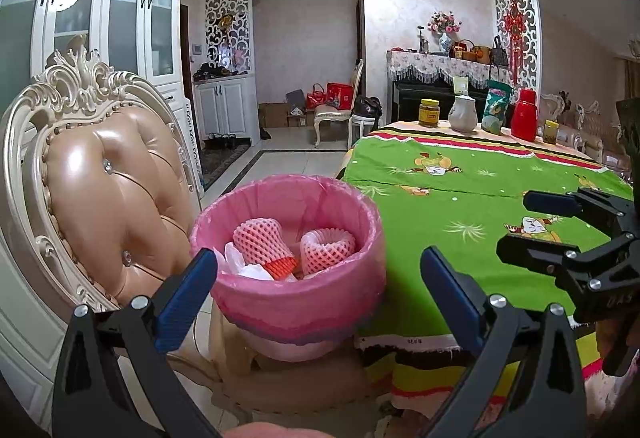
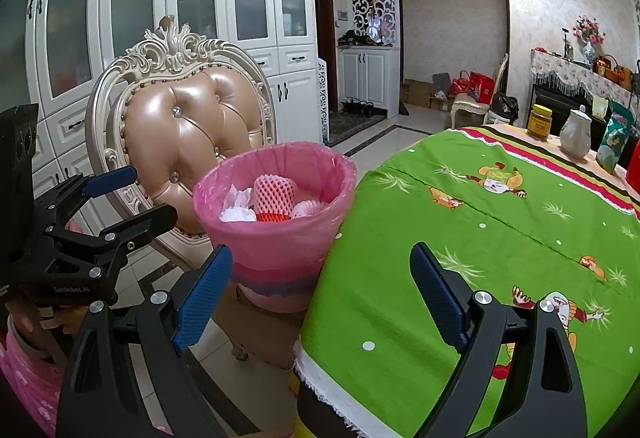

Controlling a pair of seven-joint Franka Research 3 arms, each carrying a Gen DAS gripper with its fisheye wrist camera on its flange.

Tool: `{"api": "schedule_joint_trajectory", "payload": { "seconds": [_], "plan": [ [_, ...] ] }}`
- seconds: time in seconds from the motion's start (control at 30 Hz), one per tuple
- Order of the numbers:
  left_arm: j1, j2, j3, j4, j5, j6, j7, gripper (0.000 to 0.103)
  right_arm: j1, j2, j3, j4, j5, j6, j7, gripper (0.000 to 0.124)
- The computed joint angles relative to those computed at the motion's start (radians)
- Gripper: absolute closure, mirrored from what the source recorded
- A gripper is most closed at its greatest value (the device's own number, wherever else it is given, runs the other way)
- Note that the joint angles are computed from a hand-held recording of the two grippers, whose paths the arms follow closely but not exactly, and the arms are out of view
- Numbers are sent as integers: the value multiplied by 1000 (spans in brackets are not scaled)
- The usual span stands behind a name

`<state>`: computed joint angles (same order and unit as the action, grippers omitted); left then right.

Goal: Collect trash

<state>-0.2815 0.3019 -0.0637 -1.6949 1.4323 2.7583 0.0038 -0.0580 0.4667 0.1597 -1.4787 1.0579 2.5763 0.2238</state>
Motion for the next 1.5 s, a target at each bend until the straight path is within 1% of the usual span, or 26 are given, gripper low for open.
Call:
{"api": "schedule_joint_trajectory", "payload": {
  "seconds": [0.77, 1.13, 1.5],
  "plan": [
    [-6, 12, 4, 8, -20, 7, 32, 5, 2, -3, 0, -8, 0, 3, 3, 39],
    [-3, 9, 10, 5, -30, 24, 8, 5, 0, -5, 2, -18, 6, 5, -8, 39],
    [-2, 7, 6, 4, -33, 20, 20, 5, 3, -6, 0, -22, 11, 6, -11, 39]
  ]
}}
